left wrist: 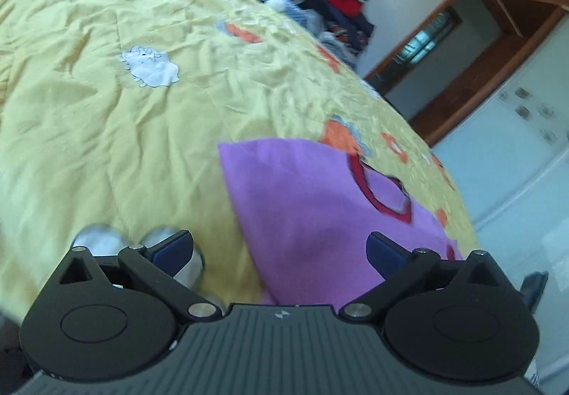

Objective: Fold small clothes

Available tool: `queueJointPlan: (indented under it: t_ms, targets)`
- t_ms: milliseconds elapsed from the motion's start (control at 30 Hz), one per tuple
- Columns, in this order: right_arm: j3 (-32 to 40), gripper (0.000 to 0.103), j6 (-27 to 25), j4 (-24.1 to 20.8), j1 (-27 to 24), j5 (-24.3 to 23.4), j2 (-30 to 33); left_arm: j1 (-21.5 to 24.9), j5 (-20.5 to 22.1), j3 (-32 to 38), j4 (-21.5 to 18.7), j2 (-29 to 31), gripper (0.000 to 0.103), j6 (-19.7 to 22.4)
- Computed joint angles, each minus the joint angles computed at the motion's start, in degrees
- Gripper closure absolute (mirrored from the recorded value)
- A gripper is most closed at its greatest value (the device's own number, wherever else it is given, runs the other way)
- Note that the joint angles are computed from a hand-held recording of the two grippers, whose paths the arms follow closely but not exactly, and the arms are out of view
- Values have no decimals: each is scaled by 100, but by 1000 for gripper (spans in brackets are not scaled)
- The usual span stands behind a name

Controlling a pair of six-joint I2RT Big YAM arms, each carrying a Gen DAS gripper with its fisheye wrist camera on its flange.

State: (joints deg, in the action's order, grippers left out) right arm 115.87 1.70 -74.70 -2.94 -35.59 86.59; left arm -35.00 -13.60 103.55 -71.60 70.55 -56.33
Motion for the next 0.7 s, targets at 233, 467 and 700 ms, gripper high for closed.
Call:
queueJointPlan:
  t_ms: [233, 467, 700]
  targets:
    - [1062, 16, -1, -685, -47, -535, 797, 514, 990, 325, 105, 519, 3, 289]
    - [706, 65, -893, -446, 539, 929, 429, 252, 366, 825, -650, 891, 91, 582]
    - [142, 12, -1442, -1080, -18, 14, -298, -148, 49, -361, 342, -274, 3, 398]
